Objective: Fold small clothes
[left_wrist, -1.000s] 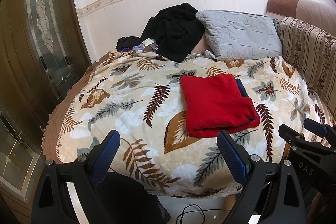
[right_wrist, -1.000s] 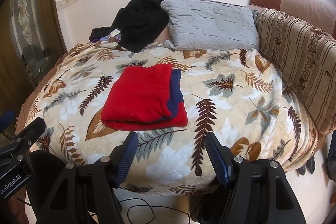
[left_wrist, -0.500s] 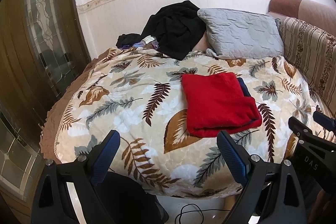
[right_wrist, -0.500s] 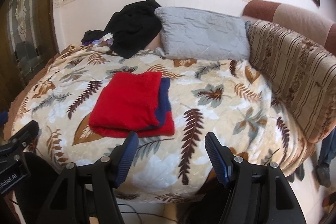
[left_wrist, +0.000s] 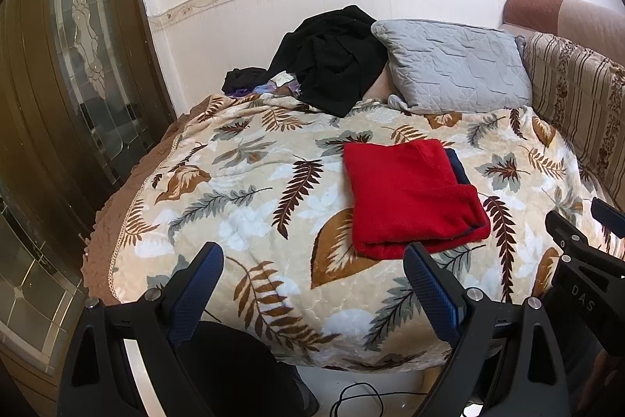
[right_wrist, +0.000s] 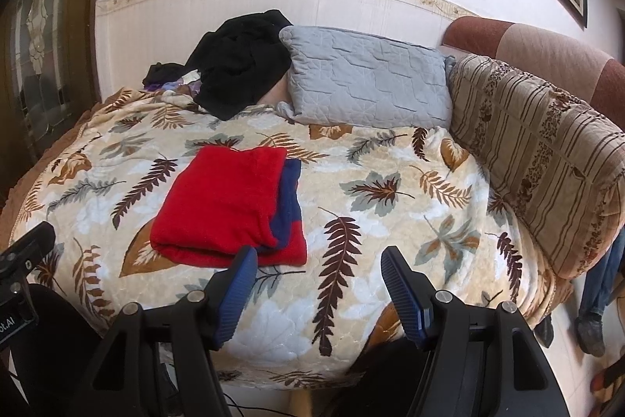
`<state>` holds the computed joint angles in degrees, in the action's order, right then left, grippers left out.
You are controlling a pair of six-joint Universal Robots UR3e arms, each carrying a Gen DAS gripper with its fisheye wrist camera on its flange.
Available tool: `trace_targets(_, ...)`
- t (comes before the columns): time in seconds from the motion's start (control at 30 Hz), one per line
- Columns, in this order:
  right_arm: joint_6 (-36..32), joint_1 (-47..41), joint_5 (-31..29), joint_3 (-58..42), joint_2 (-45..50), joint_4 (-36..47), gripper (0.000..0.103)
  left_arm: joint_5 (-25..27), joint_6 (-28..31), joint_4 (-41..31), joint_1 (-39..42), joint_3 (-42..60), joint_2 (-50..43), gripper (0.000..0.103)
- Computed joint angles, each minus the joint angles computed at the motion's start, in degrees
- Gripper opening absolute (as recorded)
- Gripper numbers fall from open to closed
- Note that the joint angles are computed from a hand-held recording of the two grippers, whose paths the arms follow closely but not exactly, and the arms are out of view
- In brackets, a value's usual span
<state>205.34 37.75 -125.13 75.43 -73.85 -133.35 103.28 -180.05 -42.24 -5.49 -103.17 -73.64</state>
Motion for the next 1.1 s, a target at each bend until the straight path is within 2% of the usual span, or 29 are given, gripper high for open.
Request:
trace_targets(0.47,-0.8,-2.1,2.8,6.0,-4.8,-4.9,0.070,6.0,-0.9,-1.4,-6.3,4.2,-2.3,0.093)
trace_targets(1.1,-1.5,-1.4,3.2,9.0,-8.5,-9.2,0.070,12.3,-2.1,-2.3,-11.6,7.4,-2.5,0.093)
